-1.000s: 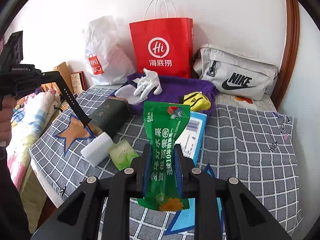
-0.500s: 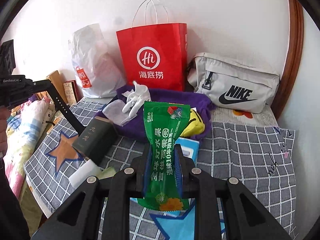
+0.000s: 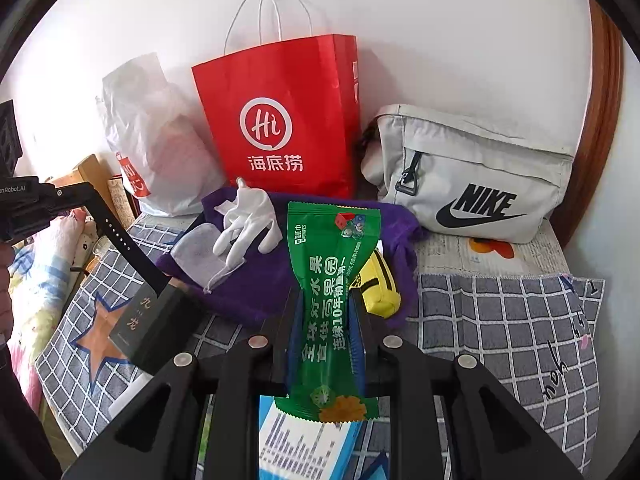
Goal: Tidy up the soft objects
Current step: 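Carry the black strap and green packet in both tools over the purple towel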
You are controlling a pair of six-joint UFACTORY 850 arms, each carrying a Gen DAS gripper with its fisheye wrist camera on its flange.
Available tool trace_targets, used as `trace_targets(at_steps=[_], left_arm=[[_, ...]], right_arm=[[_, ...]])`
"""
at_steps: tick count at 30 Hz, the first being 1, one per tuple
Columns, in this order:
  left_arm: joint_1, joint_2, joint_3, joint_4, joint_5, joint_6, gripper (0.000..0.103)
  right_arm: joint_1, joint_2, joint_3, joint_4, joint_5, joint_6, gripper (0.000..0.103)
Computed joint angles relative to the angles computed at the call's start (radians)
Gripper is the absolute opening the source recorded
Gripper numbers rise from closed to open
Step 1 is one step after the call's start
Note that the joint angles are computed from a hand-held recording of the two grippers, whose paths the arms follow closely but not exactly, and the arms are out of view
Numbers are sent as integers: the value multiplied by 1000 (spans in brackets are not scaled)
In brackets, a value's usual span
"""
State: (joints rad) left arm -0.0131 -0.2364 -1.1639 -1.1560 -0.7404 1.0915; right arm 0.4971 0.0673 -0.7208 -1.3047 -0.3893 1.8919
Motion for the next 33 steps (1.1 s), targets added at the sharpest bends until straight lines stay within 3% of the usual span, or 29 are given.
trace_targets(at_steps=[15,21,33], left_arm=[[-82,-129,-145,29,5,-76,4],[-118,-180,-202,46,-4,-108,4],[-154,-304,-286,59,-45,-143,4]], right_arm=[[-133,-154,-103,-94,107,31,22],[-174,-215,-145,-204,145,119,22],[-234,-335,-226,-95,183,-34,22]])
